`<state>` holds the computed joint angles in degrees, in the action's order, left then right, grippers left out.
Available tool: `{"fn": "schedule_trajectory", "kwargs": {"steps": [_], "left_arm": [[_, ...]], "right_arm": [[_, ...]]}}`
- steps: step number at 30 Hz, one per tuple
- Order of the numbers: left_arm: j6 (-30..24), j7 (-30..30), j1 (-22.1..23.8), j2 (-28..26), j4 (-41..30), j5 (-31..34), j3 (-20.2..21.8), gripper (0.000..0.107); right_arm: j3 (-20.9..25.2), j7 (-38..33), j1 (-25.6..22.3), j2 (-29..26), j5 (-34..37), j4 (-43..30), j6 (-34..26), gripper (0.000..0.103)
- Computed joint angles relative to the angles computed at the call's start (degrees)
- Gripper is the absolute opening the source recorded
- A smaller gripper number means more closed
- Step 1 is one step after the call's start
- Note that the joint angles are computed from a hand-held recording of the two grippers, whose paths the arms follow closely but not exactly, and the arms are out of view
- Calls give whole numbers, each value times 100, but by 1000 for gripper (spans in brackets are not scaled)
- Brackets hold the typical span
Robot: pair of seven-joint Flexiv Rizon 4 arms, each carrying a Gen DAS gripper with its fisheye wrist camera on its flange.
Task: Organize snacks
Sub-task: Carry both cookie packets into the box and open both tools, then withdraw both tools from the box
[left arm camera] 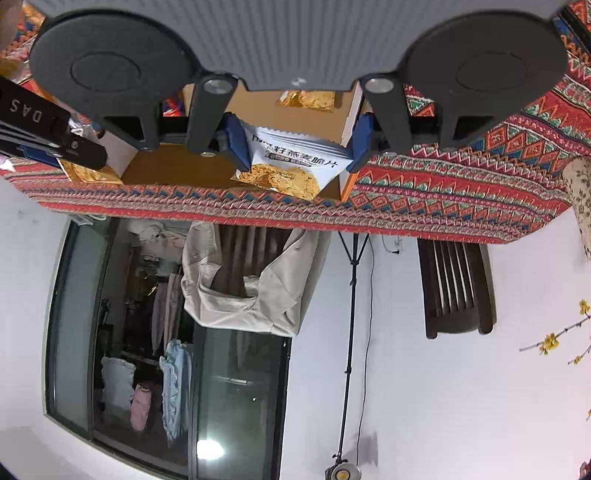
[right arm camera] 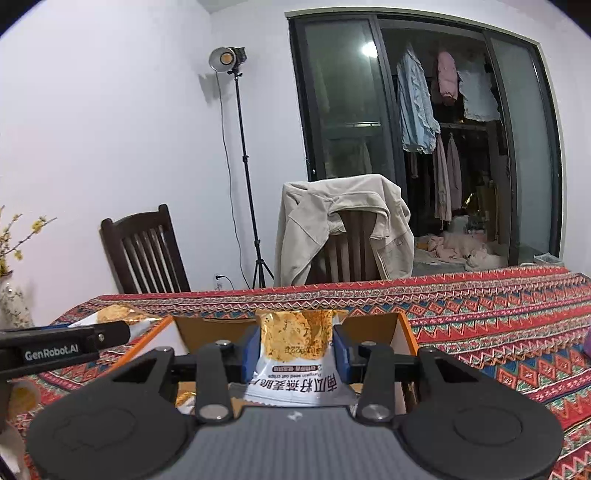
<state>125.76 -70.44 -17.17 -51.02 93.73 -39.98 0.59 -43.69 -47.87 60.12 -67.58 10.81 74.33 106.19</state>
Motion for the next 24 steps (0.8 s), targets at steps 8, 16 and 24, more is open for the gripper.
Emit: {"fn": "schedule_trajectory", "kwargs": {"steps": [8, 16, 24], "left_arm": [[-116, 143, -45, -247, -217, -249, 90, 58], [286, -270, 200, -234, -45, 254, -133, 86], [666, -533, 314, -201, 93, 485, -263, 103]], "right_arm": [[340, 68, -314, -77, -346, -239, -151, 40], [465, 66, -345, -4, -435, -141, -112, 47], [506, 12, -316, 44, -297, -46, -72, 103]]}}
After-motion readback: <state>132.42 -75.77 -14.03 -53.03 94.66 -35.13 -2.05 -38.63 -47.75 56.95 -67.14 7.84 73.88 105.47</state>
